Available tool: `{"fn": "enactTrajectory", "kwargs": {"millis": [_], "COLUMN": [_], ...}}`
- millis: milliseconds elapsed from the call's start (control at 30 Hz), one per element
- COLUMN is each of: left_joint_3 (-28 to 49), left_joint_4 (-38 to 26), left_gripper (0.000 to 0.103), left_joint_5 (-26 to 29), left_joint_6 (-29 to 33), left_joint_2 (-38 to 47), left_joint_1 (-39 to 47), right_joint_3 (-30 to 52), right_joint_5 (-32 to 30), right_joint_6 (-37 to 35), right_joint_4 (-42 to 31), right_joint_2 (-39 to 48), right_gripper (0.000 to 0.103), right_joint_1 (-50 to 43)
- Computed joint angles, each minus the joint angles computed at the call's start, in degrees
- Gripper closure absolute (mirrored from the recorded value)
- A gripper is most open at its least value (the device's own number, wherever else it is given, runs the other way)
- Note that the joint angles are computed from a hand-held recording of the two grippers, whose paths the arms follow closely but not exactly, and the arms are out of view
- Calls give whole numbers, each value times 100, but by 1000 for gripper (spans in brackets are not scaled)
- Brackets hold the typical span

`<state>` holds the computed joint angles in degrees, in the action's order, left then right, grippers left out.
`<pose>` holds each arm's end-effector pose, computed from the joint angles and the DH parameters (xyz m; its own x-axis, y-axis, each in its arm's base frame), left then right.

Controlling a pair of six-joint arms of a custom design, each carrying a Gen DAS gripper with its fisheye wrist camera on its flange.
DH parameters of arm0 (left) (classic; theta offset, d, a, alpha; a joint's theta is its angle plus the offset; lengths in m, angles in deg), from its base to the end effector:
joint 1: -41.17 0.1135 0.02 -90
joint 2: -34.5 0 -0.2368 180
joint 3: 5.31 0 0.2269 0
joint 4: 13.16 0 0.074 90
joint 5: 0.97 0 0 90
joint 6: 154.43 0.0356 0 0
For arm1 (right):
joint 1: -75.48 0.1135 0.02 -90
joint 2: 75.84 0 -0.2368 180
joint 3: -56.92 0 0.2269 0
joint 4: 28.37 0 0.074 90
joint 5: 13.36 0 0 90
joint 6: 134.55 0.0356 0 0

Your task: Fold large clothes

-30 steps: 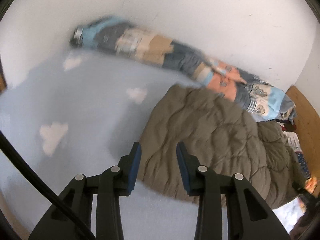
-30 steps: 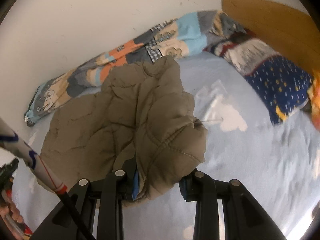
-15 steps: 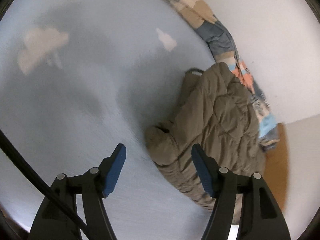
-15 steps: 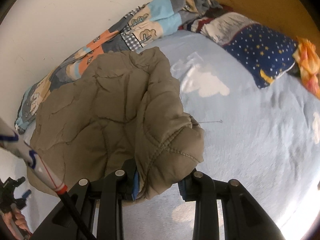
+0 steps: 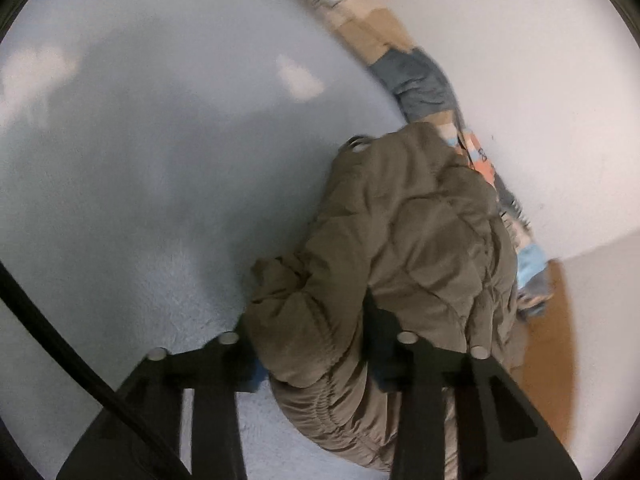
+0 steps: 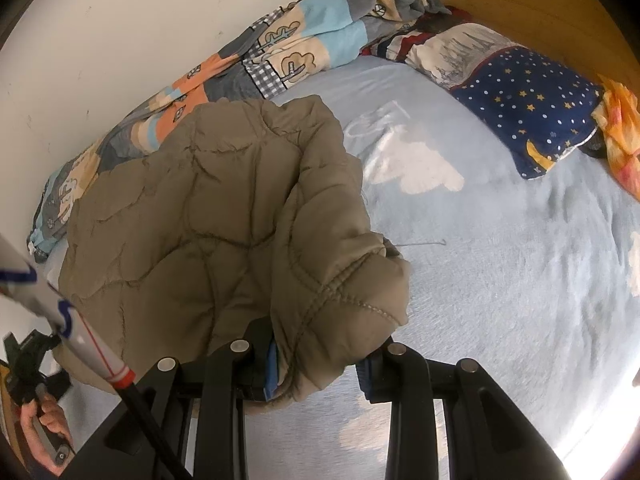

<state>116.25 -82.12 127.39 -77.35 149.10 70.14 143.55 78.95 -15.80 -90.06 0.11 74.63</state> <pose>0.3533 0.1704 0.2663 -0.7250 -0.6018 -0.3351 -0.2944 0.7106 -0.6391 0.2544 -0.0052 0.3001 -0.6620 0.4905 -0.5667 0.4090 0.8700 0.2752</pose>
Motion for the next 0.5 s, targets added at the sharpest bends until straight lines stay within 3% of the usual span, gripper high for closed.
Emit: {"fn": "enactTrajectory", "kwargs": {"millis": [67,367,500], "left_joint_3": [-419,-1743,-2012], "left_joint_4": [122,-482,-434], "left_gripper": [73,73,71], "left_joint_5": [-230,-716,-733], "left_joint_6": [135,1581,1791], "left_joint_2": [-559,-2314,-2251], "left_joint_1": [-95,22,130], "right_joint_3": [6,-201,-501], "right_joint_5": [-9,-239,-498], "right_joint_6": [-38,-224,-419], "right_joint_4": [-6,-212,-203], "right_joint_2": [17,-377,-489], "right_gripper": [71,71,71], "right_joint_1": [-35,-570,-794]}}
